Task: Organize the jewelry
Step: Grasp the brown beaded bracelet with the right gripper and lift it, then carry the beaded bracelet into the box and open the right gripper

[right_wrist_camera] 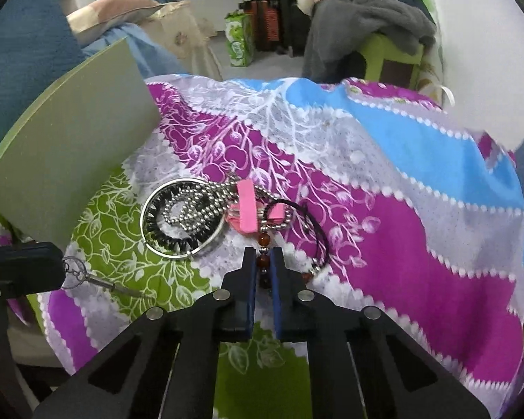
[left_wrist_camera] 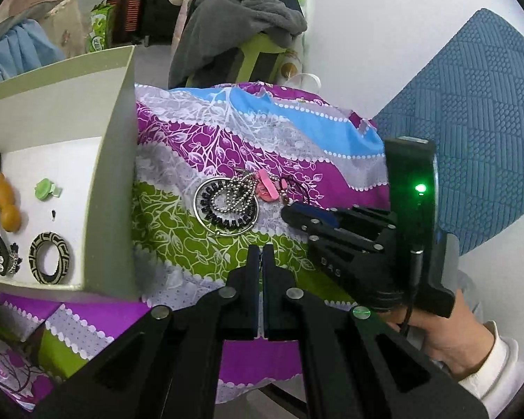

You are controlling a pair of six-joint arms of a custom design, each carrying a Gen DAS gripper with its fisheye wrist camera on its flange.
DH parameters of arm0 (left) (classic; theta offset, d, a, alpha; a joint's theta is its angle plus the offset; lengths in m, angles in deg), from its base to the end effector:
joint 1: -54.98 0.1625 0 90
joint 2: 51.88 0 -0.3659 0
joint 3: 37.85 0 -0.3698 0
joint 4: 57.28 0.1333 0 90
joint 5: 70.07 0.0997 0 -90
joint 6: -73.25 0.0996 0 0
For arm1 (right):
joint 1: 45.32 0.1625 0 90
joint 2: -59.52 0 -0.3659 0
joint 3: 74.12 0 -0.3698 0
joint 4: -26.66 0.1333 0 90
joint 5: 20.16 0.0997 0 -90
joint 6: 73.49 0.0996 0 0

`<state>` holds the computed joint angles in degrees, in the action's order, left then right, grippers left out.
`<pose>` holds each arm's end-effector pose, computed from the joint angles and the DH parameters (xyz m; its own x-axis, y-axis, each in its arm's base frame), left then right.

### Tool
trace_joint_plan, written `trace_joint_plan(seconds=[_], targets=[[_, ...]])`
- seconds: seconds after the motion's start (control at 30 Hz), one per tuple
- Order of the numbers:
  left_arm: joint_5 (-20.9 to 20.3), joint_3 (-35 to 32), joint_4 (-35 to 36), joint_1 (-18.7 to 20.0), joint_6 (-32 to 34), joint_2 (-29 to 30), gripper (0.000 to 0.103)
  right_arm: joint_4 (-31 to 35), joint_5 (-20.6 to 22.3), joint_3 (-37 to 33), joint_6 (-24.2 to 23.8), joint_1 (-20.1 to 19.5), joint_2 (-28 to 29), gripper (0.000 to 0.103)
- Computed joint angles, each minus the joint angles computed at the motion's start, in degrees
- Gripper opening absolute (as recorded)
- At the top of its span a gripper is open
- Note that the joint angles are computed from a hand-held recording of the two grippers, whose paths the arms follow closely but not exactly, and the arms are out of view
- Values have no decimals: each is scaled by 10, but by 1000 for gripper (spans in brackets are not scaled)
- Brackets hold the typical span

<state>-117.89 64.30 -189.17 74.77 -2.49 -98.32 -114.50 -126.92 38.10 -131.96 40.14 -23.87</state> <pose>-0.4400 -0.3711 0.0266 -0.9102 -0.1335 -0.3921 0.1282 0.8094 -0.5731 0.0651 -0.5013 0.2973 -0.5570 -0.6892 0.4633 -0.7679 0.6399 0.0287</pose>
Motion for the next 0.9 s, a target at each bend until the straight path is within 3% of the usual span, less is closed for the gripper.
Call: trace_joint_plan(seconds=[0.23,0.63,0.9], targets=[[-2,-1,-2,-5,7,-2,0,13,9,23,18,-5,-60,6],[-1,19,-15,-21,5,-31,0,71,30,44,123,-7,-146,6],[7,14,7,-28,4,-50,0,86,19,39,156,22,-162,6]])
